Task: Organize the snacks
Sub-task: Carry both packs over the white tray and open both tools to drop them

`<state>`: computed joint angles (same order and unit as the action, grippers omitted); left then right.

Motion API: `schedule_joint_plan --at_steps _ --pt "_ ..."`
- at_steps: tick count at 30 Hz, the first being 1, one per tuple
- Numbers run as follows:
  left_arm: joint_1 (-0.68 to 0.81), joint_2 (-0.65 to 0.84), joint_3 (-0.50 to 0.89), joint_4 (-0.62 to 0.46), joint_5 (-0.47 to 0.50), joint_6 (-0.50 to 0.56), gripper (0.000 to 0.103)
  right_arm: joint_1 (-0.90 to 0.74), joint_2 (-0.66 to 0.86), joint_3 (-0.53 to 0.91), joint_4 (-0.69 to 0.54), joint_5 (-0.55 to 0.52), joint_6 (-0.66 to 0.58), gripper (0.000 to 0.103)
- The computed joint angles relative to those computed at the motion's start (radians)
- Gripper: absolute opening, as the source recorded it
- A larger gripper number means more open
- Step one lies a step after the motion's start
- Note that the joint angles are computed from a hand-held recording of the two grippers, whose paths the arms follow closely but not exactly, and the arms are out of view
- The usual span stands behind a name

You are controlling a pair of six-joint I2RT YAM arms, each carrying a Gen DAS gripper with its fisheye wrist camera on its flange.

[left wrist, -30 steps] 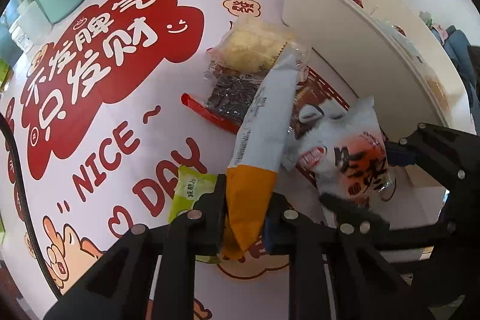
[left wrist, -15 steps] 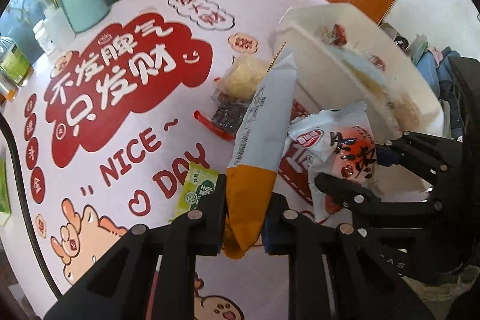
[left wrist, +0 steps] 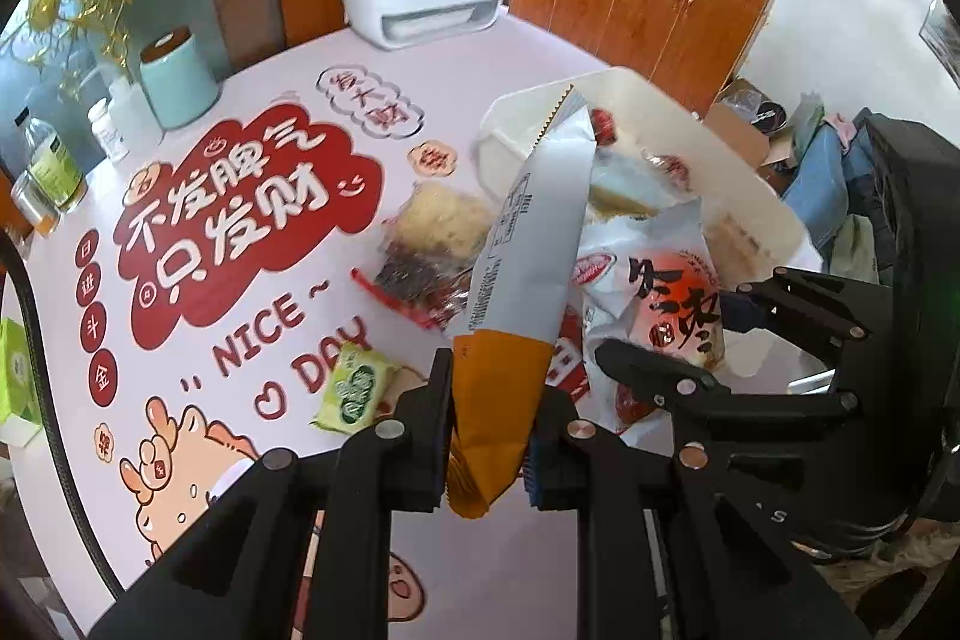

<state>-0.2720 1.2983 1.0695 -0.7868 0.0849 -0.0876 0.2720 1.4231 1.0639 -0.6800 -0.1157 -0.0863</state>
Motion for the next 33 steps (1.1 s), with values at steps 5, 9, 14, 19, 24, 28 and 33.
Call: schedule_joint_plan --at_steps 5,9,14,19,24,28,33 --pt "-0.117 0.026 0.079 -0.002 -0.069 -0.08 0.017 -0.083 -0.105 -0.013 -0.008 -0.041 -0.019 0.045" --pt "-0.211 0.095 0.196 -0.013 -0.135 -0.153 0.017 -0.213 -0.136 0.017 -0.034 -0.124 -0.076 0.045" --pt "-0.313 0.209 0.373 -0.035 -0.213 -0.235 0.017 -0.428 -0.093 0.124 -0.087 -0.254 -0.179 0.045" --pt "-0.373 0.33 0.526 -0.053 -0.271 -0.327 0.017 -0.591 0.02 0.274 -0.135 -0.35 -0.276 0.045" --pt "-0.42 0.437 0.647 -0.095 -0.329 -0.419 0.017 -0.684 0.127 0.406 -0.171 -0.413 -0.345 0.045" --pt "-0.444 0.495 0.714 -0.125 -0.368 -0.476 0.017 -0.725 0.234 0.526 -0.222 -0.454 -0.394 0.045" --pt "-0.461 0.555 0.762 -0.15 -0.396 -0.538 0.017 -0.742 0.344 0.653 -0.294 -0.477 -0.448 0.045"
